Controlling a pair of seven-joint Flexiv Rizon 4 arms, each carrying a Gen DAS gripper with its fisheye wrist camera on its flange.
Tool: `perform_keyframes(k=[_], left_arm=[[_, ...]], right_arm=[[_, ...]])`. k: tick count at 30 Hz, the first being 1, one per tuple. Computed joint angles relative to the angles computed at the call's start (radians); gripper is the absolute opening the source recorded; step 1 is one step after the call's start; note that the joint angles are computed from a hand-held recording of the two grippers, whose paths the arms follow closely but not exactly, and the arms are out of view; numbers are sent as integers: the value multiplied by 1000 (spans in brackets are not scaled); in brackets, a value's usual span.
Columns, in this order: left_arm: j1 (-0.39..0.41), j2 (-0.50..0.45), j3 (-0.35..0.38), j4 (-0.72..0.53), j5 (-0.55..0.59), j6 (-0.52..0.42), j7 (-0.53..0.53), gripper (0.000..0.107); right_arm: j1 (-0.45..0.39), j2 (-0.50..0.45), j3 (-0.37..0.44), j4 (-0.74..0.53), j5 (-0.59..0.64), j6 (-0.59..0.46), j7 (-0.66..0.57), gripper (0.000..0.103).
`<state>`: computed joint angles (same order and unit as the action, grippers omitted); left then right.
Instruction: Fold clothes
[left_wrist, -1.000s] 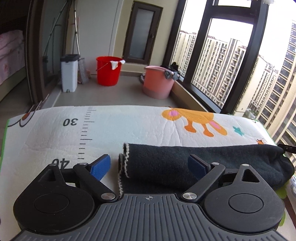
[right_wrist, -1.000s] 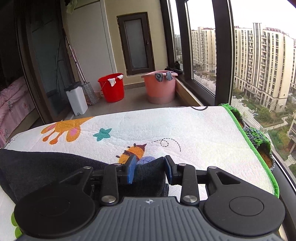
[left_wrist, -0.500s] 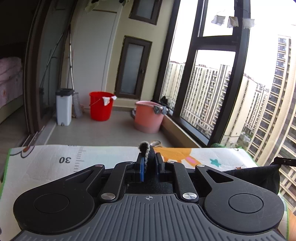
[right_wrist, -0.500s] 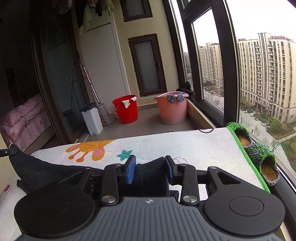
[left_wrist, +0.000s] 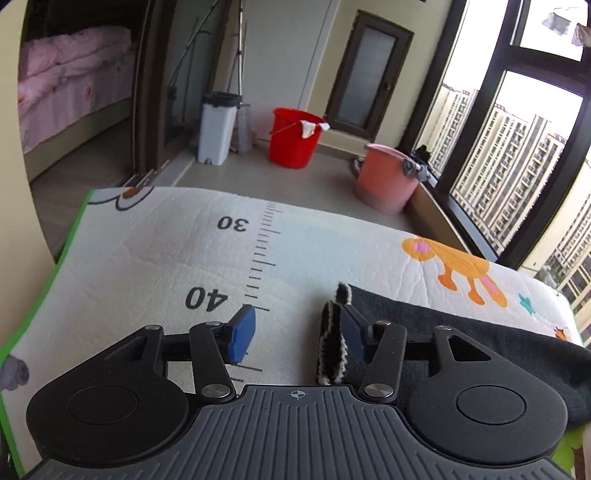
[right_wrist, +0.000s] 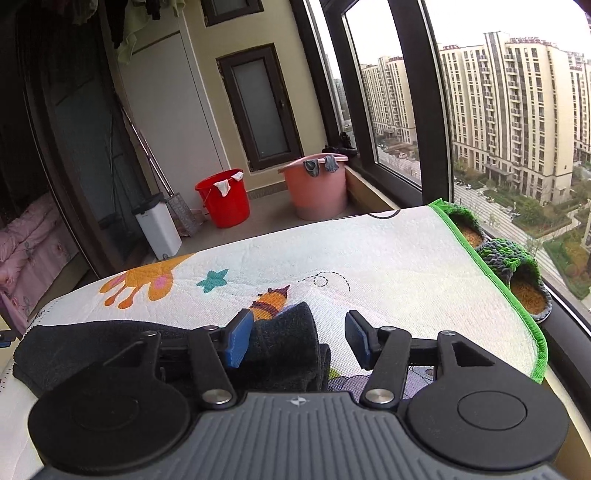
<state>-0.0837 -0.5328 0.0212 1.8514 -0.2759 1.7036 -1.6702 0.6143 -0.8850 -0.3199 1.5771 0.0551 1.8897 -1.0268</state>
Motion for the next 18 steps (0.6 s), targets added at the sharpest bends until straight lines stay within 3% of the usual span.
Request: perform_keyframes(k=[2,4,7,10,13,15,16,17,18], left_arm=[[107,24,-136,47,22,20,38,81],[114,26,-156,51,30,3,58,90],[1,-3,-45,0,20,-56,40,93],[-19,-37,-36,-41,2,-70,12,93],[-157,-87,119,-102,14,-79,-31,93],[-247,-113,251,-154,135,-117,-140,89],[-263,-116,275,-156,164,-112,-160,77],[-265,-110,266,-132,127,-85,-137,63],[-240,-96,224,-103,84,-56,-103,57]], right_arm=[[51,6,-57,38,37,25,-8,70],[92,7,-99,62,74,42,-19,74],[102,11,-94,83,90,44,-42,80],[71,18,-38,85,79,21,-36,80],[-14,23,83,71,35,16,-13,80],[-23,13,100,62,26,17,5,82],[-12,7,88,61,26,20,7,82],[-3,2,77,60,25,24,7,82],[0,0,75,60,22,28,5,82]])
